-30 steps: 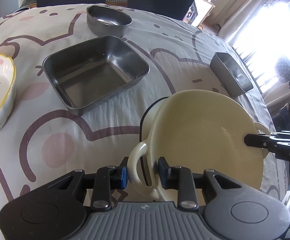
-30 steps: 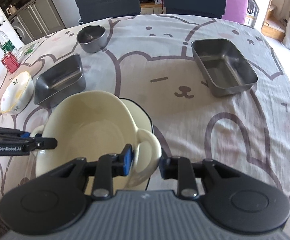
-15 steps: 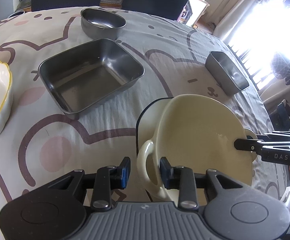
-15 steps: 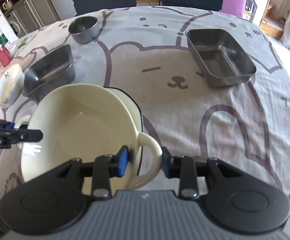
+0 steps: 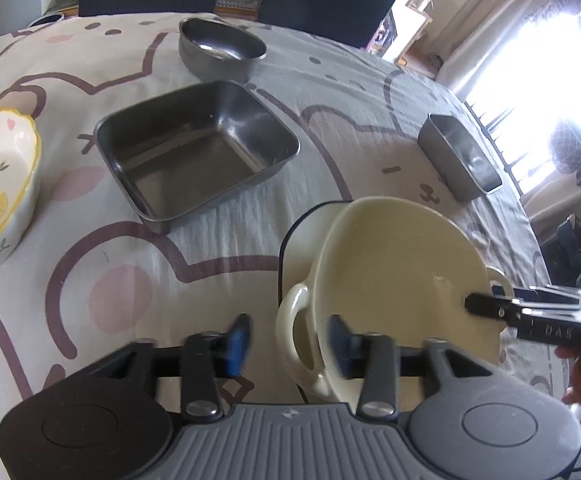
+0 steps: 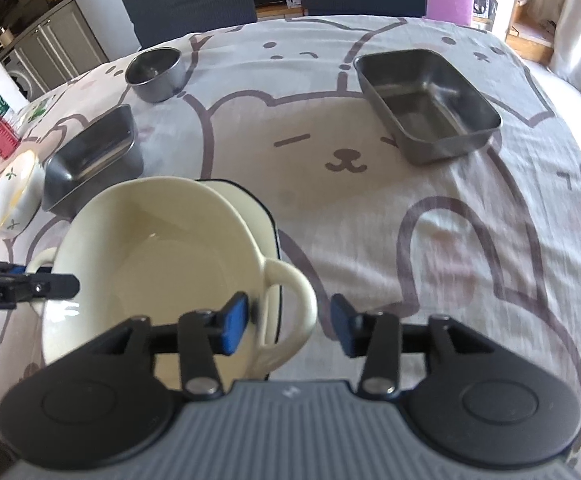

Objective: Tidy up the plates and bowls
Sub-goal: 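Lower the cream bowl onto the white plate and open both grippers, then move both grippers over to the steel square tray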

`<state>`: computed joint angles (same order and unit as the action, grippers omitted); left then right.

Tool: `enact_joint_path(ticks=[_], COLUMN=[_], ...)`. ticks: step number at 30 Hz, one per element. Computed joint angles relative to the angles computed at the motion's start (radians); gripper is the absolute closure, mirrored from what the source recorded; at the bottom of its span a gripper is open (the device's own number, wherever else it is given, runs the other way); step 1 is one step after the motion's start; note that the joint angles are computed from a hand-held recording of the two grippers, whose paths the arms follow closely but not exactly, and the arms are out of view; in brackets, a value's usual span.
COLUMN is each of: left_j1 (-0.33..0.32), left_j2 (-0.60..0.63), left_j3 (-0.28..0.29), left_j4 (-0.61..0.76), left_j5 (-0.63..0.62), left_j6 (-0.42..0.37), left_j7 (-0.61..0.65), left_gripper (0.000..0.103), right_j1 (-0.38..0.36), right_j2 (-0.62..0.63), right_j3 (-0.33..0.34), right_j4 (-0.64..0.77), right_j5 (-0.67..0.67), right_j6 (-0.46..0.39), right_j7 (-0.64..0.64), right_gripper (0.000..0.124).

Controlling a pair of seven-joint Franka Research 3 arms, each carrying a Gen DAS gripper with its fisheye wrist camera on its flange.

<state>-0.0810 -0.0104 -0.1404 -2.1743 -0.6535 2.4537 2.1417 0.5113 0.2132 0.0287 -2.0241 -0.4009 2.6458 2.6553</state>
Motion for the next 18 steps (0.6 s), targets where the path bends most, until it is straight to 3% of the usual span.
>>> enact_joint_path(ticks=[1,2,9,12,18], left_j1=[0.000,-0.001,-0.015,-0.026,-0.039], left_j2=[-0.008,-0.015,-0.075,-0.105,-0.125], left_j3=[0.000,0.000,0.020,0.034,0.061], left_j4=[-0.006,-0.012,-0.054,-0.080,-0.100], left_j5=[-0.004,-0.008,-0.040,-0.081,-0.155], left_j6=[0.006,0.011,0.022,0.066,0.170], left_j7=[0.004,0.007,0.033,0.050,0.029], left_gripper=[0.030,0.025,0.004,0.001,0.000], right_j1=[0.005,0.012,0.006,-0.023,-0.106], right_j2=[-0.005,-0.013,-0.101,-0.160,-0.248], right_j3=[-0.005,-0.011,-0.013,0.011,0.072], right_j4=[-0.011,-0.022,-0.117,-0.143,-0.102], right_j5=[-0.015,-0.042,-0.206,-0.283,-0.351], right_j6=[0.013,0.023,0.076,0.044,-0.081], right_j7=[0.018,0.046,0.214,0.214,0.085], right_gripper=[0.058,0.054,0.029,0.021,0.021])
